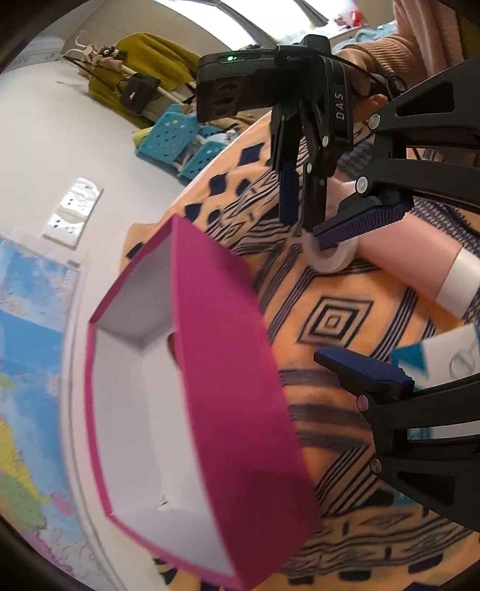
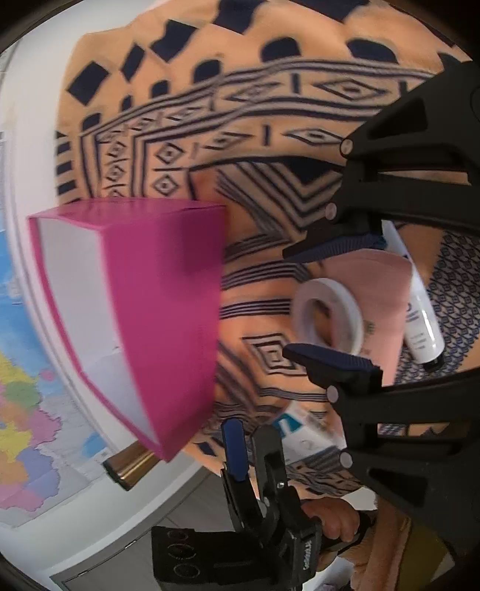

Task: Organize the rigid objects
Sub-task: 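Reach the left tool to the white tape roll and grasp it, then carry the tape roll into the magenta box and open the left tool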

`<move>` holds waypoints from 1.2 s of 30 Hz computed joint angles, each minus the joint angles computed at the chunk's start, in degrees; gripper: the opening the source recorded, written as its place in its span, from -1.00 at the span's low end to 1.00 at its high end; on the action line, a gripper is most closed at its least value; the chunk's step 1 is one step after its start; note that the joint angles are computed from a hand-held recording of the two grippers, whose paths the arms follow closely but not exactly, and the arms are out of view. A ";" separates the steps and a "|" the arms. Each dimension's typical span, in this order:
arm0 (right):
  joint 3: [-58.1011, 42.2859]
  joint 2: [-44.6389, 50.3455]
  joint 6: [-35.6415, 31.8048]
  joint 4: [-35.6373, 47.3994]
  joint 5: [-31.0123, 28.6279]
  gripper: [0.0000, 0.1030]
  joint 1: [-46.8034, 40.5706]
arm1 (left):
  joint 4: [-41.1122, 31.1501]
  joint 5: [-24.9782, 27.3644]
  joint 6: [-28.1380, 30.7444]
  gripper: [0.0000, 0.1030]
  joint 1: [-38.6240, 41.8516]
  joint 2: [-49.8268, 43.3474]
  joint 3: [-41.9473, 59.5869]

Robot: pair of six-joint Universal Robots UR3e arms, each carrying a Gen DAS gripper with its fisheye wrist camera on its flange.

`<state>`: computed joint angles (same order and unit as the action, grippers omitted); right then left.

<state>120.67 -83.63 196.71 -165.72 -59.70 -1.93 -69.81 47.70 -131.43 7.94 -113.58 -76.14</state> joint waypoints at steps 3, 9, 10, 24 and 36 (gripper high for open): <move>0.68 0.58 0.00 -0.23 0.76 -0.08 0.10 | -0.55 0.50 1.03 0.16 -0.56 0.57 -1.22; -0.01 2.04 -0.83 1.14 1.32 -0.08 0.22 | -0.91 1.82 2.78 0.14 -1.93 1.37 -3.31; -0.18 2.37 -1.22 1.30 1.71 -0.08 0.22 | -0.99 1.97 3.11 0.14 -2.11 1.52 -3.69; -2.68 3.34 -2.55 2.29 -2.37 -0.61 2.45 | -6.79 2.57 4.92 -0.16 -3.75 -0.90 -0.21; -2.08 -0.63 -1.59 0.27 -5.41 -0.66 2.55 | -7.43 -0.57 5.32 -0.31 -3.24 0.64 0.96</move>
<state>118.60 -84.26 195.12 -165.45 -65.11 0.62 -77.23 47.13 -126.11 4.70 -112.94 -75.18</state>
